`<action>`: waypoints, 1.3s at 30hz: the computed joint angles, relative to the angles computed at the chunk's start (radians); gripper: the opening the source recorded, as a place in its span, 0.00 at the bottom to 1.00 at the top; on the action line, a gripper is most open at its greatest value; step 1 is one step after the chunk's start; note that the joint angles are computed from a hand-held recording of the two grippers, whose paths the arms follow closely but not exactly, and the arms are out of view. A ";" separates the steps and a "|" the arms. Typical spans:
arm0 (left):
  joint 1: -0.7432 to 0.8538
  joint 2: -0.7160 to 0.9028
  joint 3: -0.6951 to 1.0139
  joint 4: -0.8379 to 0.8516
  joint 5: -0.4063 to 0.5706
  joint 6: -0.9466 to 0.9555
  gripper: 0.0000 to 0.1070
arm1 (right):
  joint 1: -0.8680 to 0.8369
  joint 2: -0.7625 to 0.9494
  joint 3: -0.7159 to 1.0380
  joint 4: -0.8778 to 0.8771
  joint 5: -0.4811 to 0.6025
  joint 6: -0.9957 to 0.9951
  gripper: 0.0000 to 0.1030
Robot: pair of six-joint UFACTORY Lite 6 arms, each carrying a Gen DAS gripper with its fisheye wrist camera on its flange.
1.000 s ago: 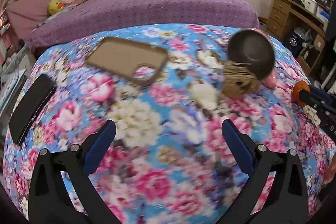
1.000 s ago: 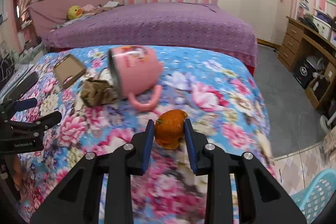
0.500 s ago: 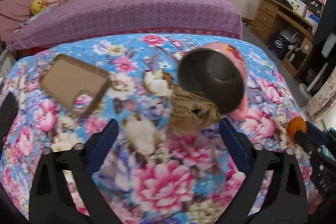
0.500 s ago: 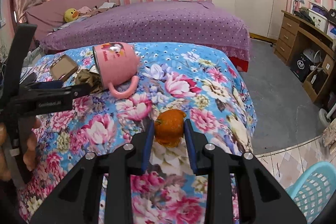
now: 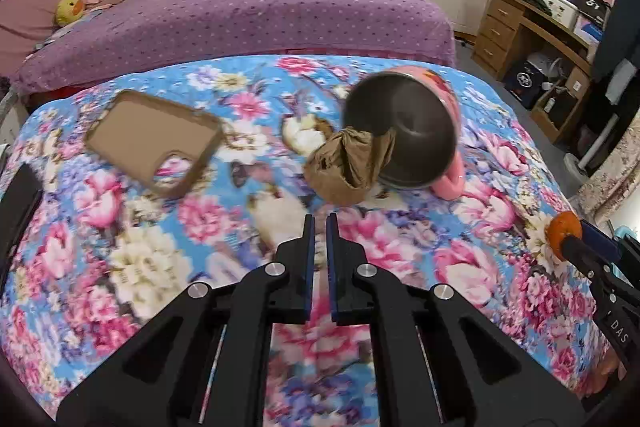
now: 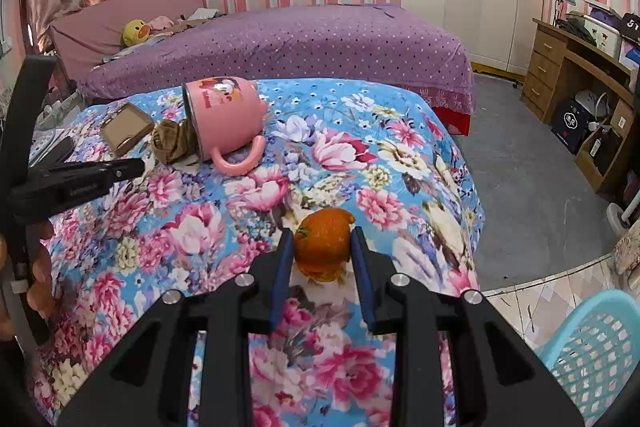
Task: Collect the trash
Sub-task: 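Grasp the crumpled brown paper with the left tool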
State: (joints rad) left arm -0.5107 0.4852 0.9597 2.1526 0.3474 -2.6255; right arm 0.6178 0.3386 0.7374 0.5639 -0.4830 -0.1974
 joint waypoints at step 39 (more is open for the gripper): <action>-0.112 -0.092 -0.141 -0.154 0.187 0.066 0.36 | -0.004 0.007 0.044 -0.025 -0.008 0.008 0.29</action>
